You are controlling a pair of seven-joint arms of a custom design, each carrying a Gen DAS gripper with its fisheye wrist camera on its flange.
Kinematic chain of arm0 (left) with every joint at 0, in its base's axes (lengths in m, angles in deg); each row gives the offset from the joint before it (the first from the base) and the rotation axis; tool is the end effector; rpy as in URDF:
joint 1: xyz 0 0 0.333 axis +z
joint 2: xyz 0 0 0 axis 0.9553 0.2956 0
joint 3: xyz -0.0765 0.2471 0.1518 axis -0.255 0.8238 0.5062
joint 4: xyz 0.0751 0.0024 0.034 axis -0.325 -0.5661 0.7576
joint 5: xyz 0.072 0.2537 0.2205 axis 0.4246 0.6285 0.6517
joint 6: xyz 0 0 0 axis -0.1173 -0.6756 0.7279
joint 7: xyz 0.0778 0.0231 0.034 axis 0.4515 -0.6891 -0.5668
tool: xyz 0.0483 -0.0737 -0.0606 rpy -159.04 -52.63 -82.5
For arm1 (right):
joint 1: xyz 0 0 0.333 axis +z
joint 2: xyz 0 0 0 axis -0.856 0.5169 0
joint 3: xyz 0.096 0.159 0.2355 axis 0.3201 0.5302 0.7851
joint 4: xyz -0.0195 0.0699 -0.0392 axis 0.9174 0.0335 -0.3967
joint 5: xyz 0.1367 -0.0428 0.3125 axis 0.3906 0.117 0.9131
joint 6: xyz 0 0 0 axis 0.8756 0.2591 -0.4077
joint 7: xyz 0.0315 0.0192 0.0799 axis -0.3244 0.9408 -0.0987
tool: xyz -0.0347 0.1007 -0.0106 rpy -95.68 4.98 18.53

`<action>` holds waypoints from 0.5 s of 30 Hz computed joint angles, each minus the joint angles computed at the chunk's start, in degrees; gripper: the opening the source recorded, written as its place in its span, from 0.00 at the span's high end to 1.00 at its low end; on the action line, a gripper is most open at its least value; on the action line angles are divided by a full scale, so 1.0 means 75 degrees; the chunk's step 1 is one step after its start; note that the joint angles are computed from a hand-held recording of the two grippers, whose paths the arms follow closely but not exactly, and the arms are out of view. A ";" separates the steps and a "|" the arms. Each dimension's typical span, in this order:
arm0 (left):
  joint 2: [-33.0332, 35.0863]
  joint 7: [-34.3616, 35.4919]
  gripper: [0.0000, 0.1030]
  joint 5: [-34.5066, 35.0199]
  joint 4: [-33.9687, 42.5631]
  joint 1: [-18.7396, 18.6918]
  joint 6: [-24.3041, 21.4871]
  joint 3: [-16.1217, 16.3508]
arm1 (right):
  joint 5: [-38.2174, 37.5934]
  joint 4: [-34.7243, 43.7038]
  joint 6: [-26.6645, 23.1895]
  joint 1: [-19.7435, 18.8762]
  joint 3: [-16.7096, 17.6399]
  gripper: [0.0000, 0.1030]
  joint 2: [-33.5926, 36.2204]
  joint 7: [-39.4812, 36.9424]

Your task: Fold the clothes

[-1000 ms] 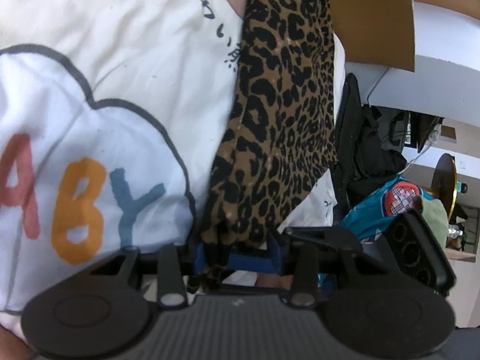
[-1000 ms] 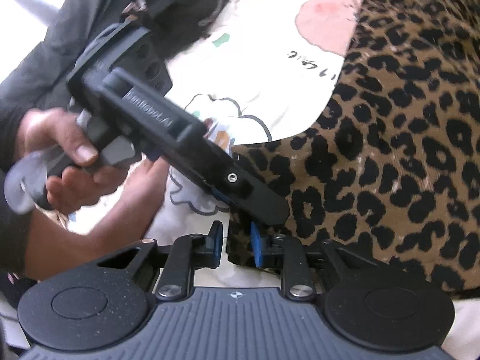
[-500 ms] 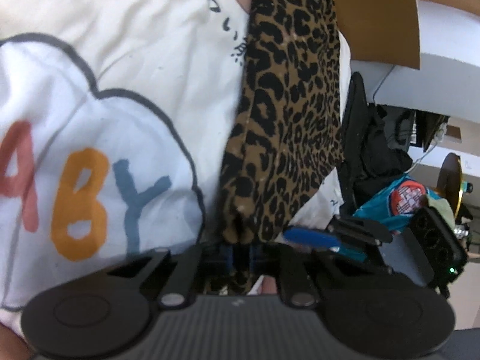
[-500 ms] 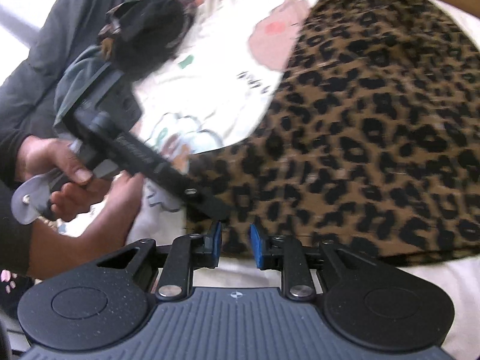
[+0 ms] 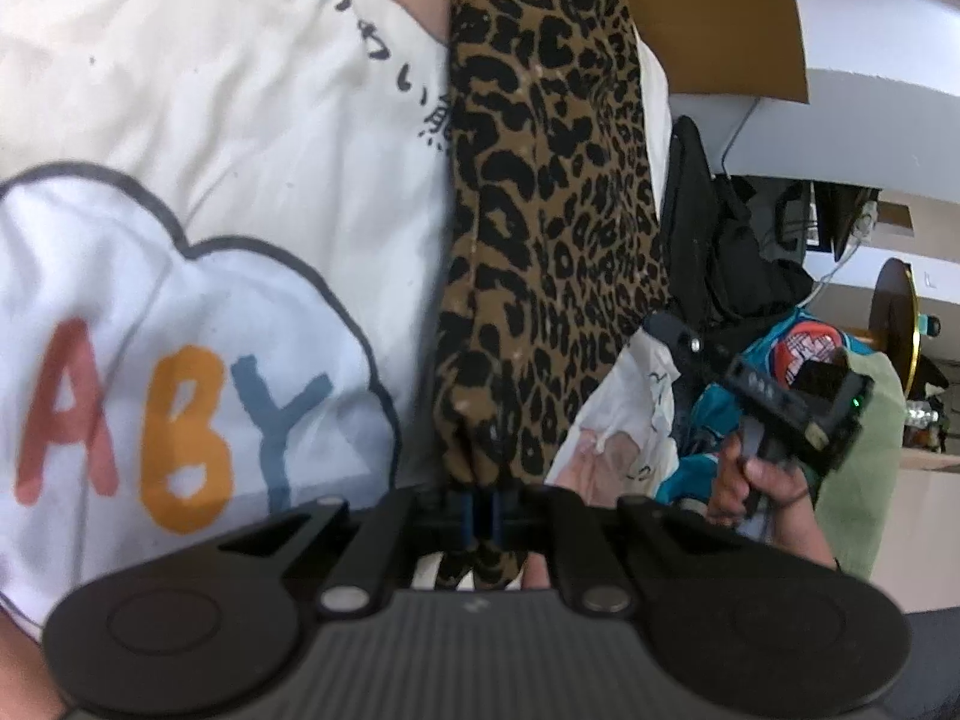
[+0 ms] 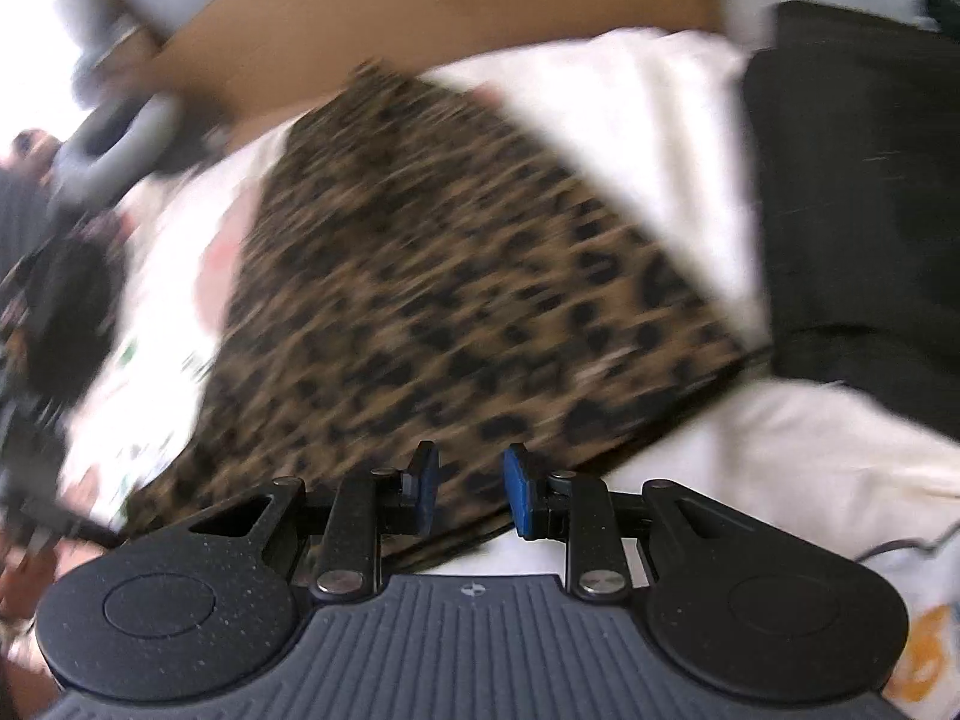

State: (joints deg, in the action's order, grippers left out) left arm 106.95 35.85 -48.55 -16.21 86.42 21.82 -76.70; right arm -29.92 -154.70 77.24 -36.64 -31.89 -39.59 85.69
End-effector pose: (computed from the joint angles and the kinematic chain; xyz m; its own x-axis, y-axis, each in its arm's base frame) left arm 0.6473 -0.0306 0.3734 -0.1783 -0.5556 0.8121 -0.8860 0.4497 0.1131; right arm 0.4423 0.2738 0.4505 -0.2659 -0.8865 -0.3787 -0.8073 0.4195 -0.4151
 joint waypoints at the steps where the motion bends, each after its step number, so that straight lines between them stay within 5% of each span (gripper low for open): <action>1: 0.0069 -0.0021 0.95 0.0010 0.0139 0.0000 -0.0075 -0.0011 | -0.0369 -0.0052 -0.0127 -0.0072 -0.0034 0.74 -0.0086 0.0380; 9: -0.0016 0.0009 0.95 0.0090 0.0063 -0.0048 -0.0007 0.0002 | -0.1975 -0.0058 -0.1015 -0.0544 -0.0083 0.72 -0.0272 0.1185; 15: -0.0038 -0.0013 0.95 0.0219 0.0161 -0.0054 0.0087 0.0073 | -0.1812 0.0160 -0.0591 -0.0572 -0.0245 0.72 0.0172 0.0291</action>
State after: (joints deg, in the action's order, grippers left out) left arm 106.66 35.75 -46.91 -15.00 86.02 22.47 -76.15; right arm -43.51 -153.50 72.81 -40.92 -33.72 -38.31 87.88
